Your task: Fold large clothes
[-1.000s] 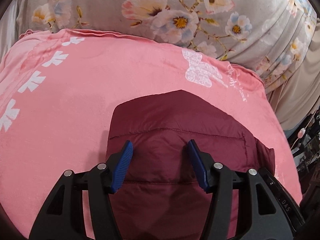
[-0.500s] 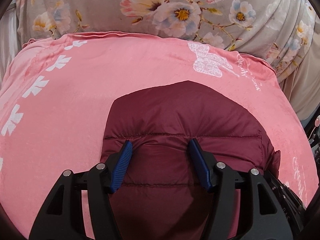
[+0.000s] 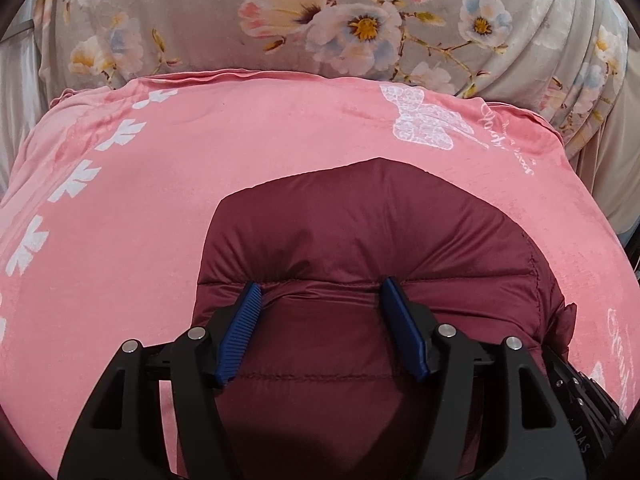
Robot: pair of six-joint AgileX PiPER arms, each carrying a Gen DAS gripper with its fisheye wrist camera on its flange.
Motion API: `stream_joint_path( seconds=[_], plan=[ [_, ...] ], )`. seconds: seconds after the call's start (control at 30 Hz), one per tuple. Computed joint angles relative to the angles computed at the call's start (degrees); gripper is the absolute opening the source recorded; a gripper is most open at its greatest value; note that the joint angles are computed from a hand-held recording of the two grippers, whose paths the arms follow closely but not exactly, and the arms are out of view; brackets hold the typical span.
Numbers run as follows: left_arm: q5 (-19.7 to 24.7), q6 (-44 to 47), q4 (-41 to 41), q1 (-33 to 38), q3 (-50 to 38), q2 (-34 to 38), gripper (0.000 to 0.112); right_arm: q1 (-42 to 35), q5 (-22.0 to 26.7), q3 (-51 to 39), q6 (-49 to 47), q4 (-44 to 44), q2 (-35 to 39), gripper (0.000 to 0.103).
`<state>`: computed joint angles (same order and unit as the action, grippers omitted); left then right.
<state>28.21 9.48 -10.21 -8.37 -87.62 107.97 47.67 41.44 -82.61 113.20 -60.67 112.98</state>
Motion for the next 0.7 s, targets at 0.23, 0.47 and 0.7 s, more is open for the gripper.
stream_joint_path(
  seconds=[0.23, 0.47, 0.7],
  plan=[
    [-3.9, -3.1, 3.4, -1.1, 1.7, 0.5, 0.063, -0.5, -1.3, 0.4, 0.9, -0.2, -0.1, 0.003],
    [-5.2, -3.0, 3.0, -1.3, 2.0, 1.0, 0.063, -1.4, -3.5, 1.9, 3.0, -1.4, -0.7, 0.002],
    [1.7, 7.1, -6.1, 1.4, 0.0, -0.6, 0.068, 3.1, 4.5, 6.2, 3.9, -0.2, -7.7, 0.035]
  ],
)
